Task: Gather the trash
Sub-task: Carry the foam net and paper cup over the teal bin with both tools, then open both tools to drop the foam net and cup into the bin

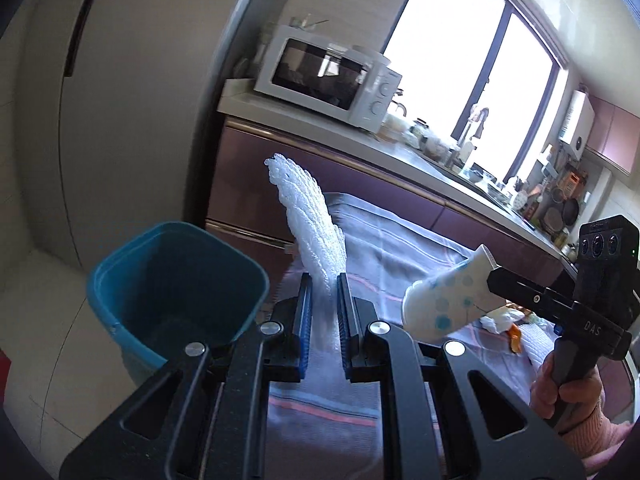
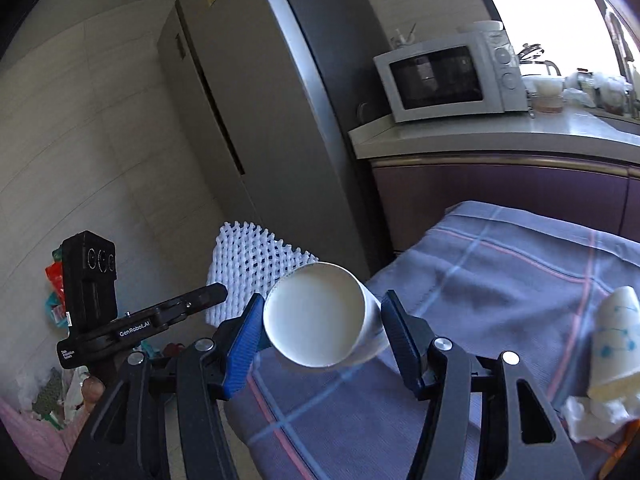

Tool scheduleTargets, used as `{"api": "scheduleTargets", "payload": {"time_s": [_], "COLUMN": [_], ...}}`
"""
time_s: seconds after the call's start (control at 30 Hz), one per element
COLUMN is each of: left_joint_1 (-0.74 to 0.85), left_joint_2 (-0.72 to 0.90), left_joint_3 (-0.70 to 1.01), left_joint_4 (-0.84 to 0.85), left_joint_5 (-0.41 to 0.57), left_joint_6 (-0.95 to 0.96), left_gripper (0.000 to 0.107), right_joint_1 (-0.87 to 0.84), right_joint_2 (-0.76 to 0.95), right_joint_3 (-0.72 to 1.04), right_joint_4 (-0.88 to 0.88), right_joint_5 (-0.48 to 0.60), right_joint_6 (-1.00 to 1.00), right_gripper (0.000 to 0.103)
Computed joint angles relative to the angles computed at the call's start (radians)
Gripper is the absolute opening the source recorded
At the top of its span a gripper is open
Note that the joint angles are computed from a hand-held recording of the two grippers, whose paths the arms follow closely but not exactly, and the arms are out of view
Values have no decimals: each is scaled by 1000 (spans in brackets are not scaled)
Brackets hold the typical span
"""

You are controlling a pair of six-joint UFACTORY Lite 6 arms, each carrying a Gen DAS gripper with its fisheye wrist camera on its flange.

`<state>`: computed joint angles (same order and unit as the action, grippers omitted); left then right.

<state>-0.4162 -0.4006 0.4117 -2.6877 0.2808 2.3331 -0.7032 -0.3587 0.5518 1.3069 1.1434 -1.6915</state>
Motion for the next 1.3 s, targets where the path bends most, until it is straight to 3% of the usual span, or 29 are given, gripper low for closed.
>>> {"api": "scheduleTargets", "payload": {"time_s": [0.1, 0.23, 0.53, 0.73, 0.83, 0.87, 1.03, 1.3], "left_joint_1": [146, 279, 393, 414, 421, 418, 416, 333], "left_joint_2": [46, 144, 416, 616, 695, 715, 760, 575], "left_joint_3": [-3, 18, 117, 214, 258, 272, 298, 200], "left_joint_4": [174, 248, 209, 187, 197, 198, 158, 64], "left_joint_5": [43, 98, 164, 183, 189, 188, 191, 203], "left_joint_6": [-129, -150, -54, -23, -35, -39, -7, 62], "left_gripper": [12, 12, 13, 16, 17, 22, 26, 37], "right_joint_1": [195, 385, 681, 814, 841, 845, 821, 666], "right_joint_2": [69, 185, 449, 642, 708, 721, 724, 502], "right_joint_3": [51, 140, 357, 526, 590, 601, 597, 393], "right_joint_4": [67, 148, 240, 140, 37, 23, 16, 109], "right_joint_5": [-112, -229, -436, -580, -611, -622, -614, -486], "right_joint_6": [25, 50, 117, 273, 398, 420, 440, 256], "right_gripper": [57, 57, 57, 57, 58, 58, 64, 66]}}
